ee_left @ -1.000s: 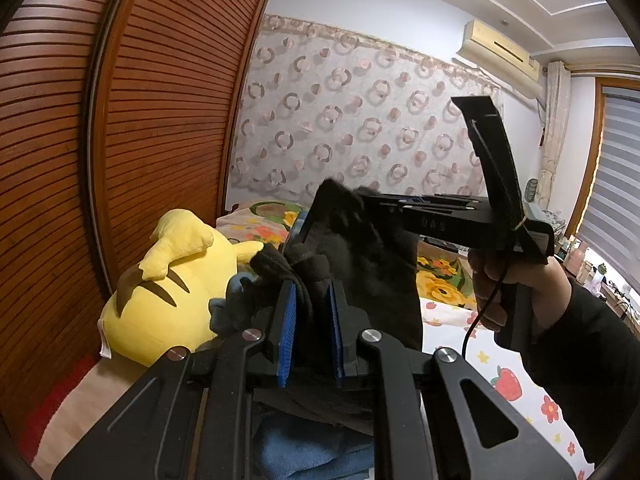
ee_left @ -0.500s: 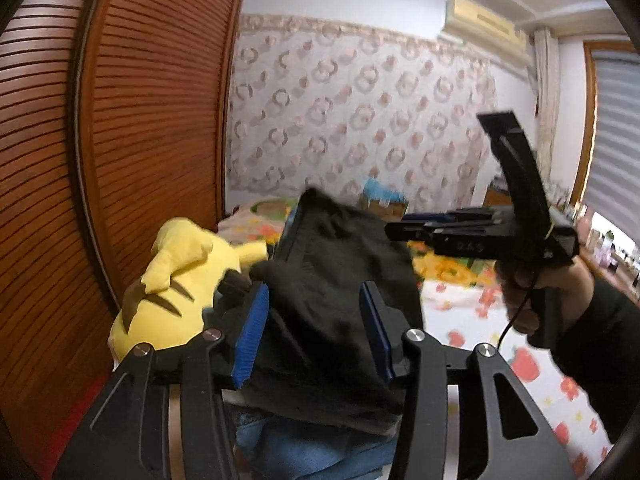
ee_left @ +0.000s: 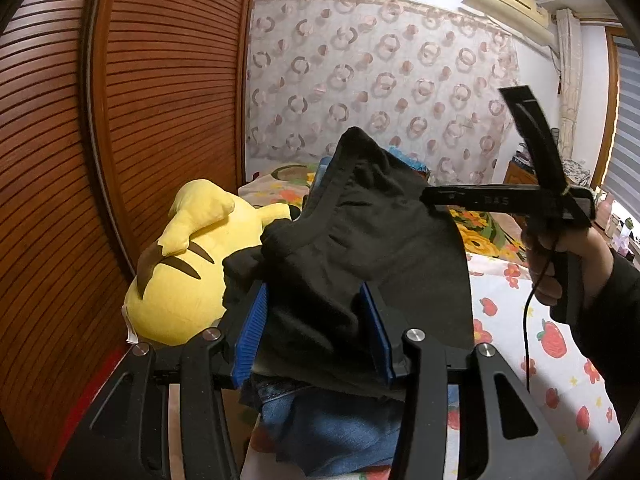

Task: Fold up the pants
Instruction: 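Lower the black garment onto the denim stack and open both tools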

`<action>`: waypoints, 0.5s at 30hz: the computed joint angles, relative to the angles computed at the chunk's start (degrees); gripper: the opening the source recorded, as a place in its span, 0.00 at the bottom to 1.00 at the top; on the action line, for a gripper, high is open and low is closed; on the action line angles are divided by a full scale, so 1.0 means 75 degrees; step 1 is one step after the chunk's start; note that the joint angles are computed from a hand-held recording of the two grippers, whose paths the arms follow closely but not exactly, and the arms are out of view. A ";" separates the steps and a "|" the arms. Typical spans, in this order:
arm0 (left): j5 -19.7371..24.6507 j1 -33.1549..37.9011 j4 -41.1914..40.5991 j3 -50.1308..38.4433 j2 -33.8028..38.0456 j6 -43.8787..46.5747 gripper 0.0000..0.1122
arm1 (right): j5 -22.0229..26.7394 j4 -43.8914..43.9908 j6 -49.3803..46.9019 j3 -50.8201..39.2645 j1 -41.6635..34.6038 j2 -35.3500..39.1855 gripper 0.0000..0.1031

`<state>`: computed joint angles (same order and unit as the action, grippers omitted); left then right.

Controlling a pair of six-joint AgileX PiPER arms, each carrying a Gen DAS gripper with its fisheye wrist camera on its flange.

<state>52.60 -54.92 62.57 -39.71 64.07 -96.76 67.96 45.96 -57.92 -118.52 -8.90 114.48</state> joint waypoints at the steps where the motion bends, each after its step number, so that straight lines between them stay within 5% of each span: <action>1: 0.0017 -0.0011 -0.0042 -0.0027 -0.0009 0.0045 0.43 | -0.0090 0.0076 -0.0108 0.0254 -0.0039 -0.0143 0.35; 15: 0.1448 -0.1458 -0.0288 -0.0494 -0.0169 0.0097 0.43 | -0.0119 0.1522 -0.2006 0.4111 -0.1389 -0.2627 0.35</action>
